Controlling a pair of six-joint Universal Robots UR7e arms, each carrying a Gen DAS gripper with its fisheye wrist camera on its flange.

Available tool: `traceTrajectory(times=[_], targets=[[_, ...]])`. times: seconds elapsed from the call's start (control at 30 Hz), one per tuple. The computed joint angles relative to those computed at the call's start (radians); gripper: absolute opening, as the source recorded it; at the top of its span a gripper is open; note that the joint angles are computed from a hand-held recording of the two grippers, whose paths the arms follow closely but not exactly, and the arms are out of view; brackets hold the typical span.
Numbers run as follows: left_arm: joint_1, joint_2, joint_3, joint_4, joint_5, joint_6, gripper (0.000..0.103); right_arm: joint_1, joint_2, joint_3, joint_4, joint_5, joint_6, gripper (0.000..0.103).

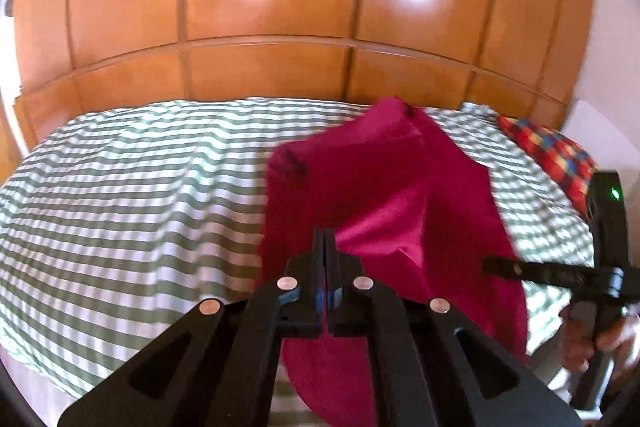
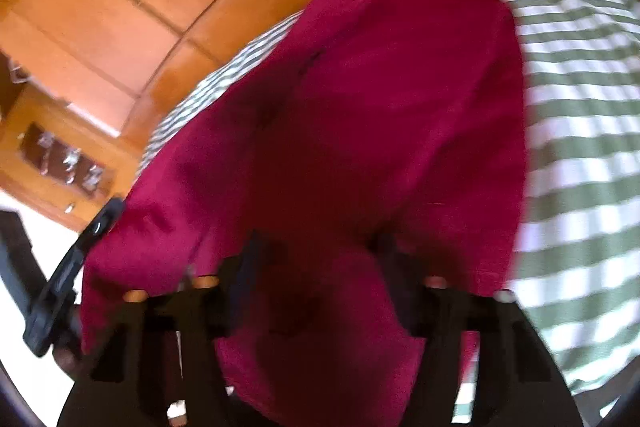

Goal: Fold small clothes

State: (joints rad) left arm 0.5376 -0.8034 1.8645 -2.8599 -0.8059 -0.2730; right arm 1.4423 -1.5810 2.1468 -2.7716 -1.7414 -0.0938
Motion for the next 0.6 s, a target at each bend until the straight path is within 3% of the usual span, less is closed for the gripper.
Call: traceTrajectory(times=[0.03,0.07,0.13,0.27,0.4,0.57,0.6], targets=[[0.008,-0.004,-0.009,0.007,0.004,-0.004,0.0,0.006,0.008,-0.008,0.008,0.015,-0.014,0.022],[0.015,-0.005,-0.02,0.006,0.017,-0.003,0.0,0.014,0.01,-0.014,0.005,0.014,-0.022,0.013],[0.026,0.001,-0.052,-0.011,0.078,0.02,0.0,0.025,0.0,-0.024,-0.009,0.019,-0.046,0.008],[0.061,0.004,-0.13,-0.038,0.167,0.052,0.0,0.034,-0.052,-0.054,-0.067,-0.027,-0.09,0.007],[0.105,0.037,-0.242,-0.025,0.272,0.091,0.0,0.027,-0.078,-0.117,-0.19,-0.182,-0.15,0.007],[0.184,0.13,-0.465,0.09,0.387,0.106,0.0,-0.029,0.012,-0.31,-0.332,-0.471,-0.271,0.006],[0.194,0.156,-0.51,0.119,0.412,0.097,0.0,-0.049,0.038,-0.363,-0.317,-0.503,-0.266,0.006]])
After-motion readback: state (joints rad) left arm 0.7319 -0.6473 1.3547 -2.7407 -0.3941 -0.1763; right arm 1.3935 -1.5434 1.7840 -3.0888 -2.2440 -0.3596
